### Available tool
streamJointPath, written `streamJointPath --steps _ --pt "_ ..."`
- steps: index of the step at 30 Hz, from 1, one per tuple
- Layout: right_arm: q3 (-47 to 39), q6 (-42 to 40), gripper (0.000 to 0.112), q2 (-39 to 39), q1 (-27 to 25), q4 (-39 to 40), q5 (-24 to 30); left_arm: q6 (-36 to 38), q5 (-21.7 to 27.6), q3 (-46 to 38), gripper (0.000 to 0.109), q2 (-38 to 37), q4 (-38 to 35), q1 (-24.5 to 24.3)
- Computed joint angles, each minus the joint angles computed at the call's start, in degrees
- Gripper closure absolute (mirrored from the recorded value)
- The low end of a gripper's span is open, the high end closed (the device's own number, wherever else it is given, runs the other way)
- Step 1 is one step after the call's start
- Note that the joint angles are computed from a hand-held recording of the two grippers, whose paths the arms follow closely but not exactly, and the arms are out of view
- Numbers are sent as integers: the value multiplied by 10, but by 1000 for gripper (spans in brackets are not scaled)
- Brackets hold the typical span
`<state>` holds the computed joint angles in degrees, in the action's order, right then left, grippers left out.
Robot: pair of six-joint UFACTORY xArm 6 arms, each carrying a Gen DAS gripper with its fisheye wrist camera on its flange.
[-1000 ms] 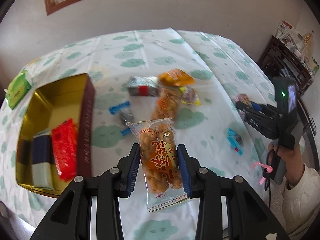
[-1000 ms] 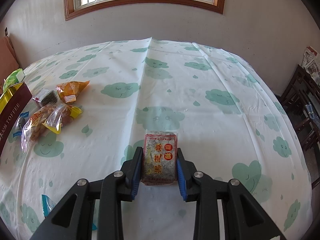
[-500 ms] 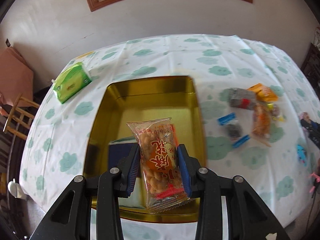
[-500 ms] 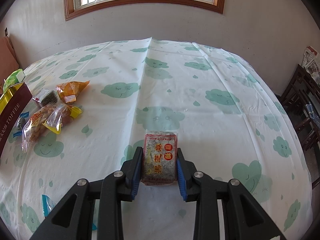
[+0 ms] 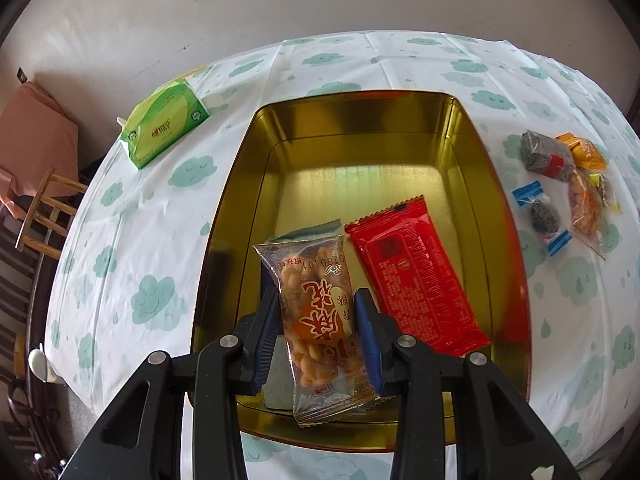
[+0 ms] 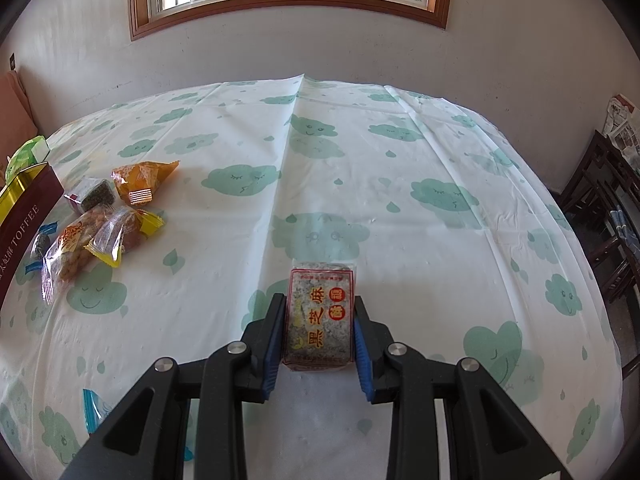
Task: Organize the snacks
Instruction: 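Lower the puffed snack bag into the tin and open the left tool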
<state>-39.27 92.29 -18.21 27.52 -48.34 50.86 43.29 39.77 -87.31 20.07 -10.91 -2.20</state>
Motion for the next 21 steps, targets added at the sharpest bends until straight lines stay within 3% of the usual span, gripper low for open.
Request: streamJointPath --steps 14,21 --pt "-4 -2 80 3 -2 10 3 13 25 -18 71 14 -35 12" --pt "-12 -28 80 5 -12 42 1 23 35 -9 61 5 -51 17"
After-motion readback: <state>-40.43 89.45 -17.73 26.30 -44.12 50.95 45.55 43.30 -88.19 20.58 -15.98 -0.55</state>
